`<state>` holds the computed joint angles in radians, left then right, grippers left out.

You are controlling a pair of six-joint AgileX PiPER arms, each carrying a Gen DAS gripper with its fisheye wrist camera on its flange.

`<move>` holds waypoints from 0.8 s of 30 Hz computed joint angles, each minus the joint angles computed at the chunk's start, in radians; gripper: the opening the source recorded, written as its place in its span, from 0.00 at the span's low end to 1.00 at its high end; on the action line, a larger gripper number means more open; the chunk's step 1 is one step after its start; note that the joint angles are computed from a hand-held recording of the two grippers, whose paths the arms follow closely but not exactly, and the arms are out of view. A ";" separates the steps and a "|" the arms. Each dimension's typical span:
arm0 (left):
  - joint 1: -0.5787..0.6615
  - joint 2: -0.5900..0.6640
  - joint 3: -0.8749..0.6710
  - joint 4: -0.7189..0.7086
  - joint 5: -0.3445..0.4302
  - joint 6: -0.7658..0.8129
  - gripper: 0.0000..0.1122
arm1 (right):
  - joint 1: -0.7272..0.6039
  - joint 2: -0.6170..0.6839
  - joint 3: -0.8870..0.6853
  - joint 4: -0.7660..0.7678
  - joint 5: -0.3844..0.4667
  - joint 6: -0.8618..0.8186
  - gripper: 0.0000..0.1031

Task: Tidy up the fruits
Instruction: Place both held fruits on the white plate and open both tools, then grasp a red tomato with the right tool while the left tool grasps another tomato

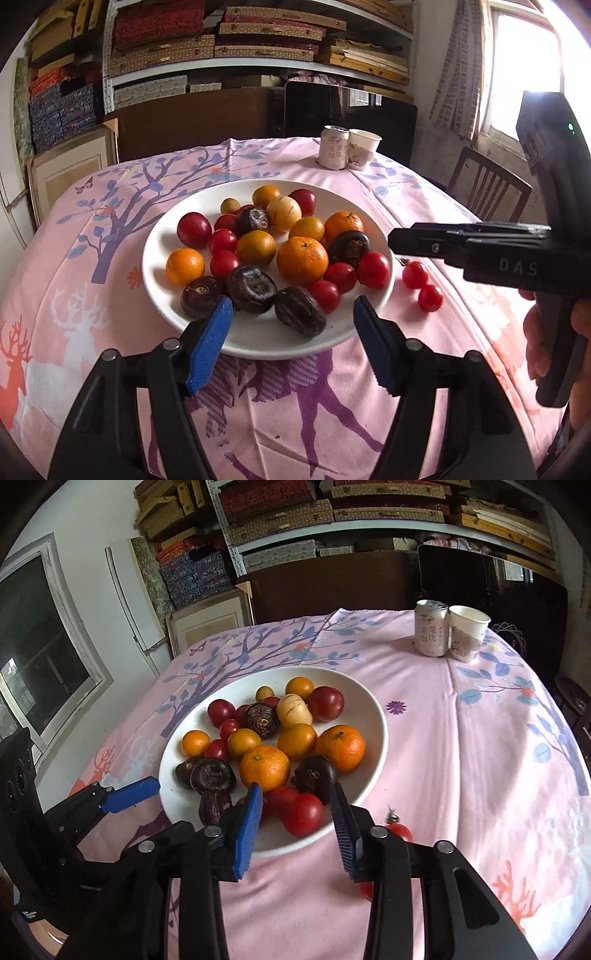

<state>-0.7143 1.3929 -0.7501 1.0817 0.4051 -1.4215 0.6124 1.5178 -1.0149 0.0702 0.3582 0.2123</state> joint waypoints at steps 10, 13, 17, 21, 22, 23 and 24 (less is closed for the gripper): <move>-0.192 0.058 -0.025 0.150 0.160 -0.200 0.61 | -0.082 -0.033 0.165 -0.052 0.001 -0.033 0.46; -0.166 0.057 -0.023 0.119 0.151 -0.180 0.61 | -0.051 0.031 0.166 -0.177 -0.030 0.092 0.41; -0.184 0.078 -0.041 0.086 0.179 -0.134 0.61 | -0.051 0.053 0.161 -0.189 -0.066 0.105 0.30; -0.228 0.134 -0.113 0.045 0.201 -0.057 0.61 | -0.096 -0.026 0.210 -0.047 -0.083 -0.047 0.30; -0.236 0.155 -0.142 0.028 0.198 -0.033 0.61 | -0.122 -0.061 0.229 0.027 -0.081 -0.125 0.30; -0.242 0.183 -0.180 0.008 0.196 -0.006 0.62 | -0.157 -0.104 0.252 0.102 -0.077 -0.207 0.30; -0.248 0.220 -0.226 -0.010 0.195 0.019 0.62 | -0.199 -0.146 0.271 0.175 -0.067 -0.289 0.30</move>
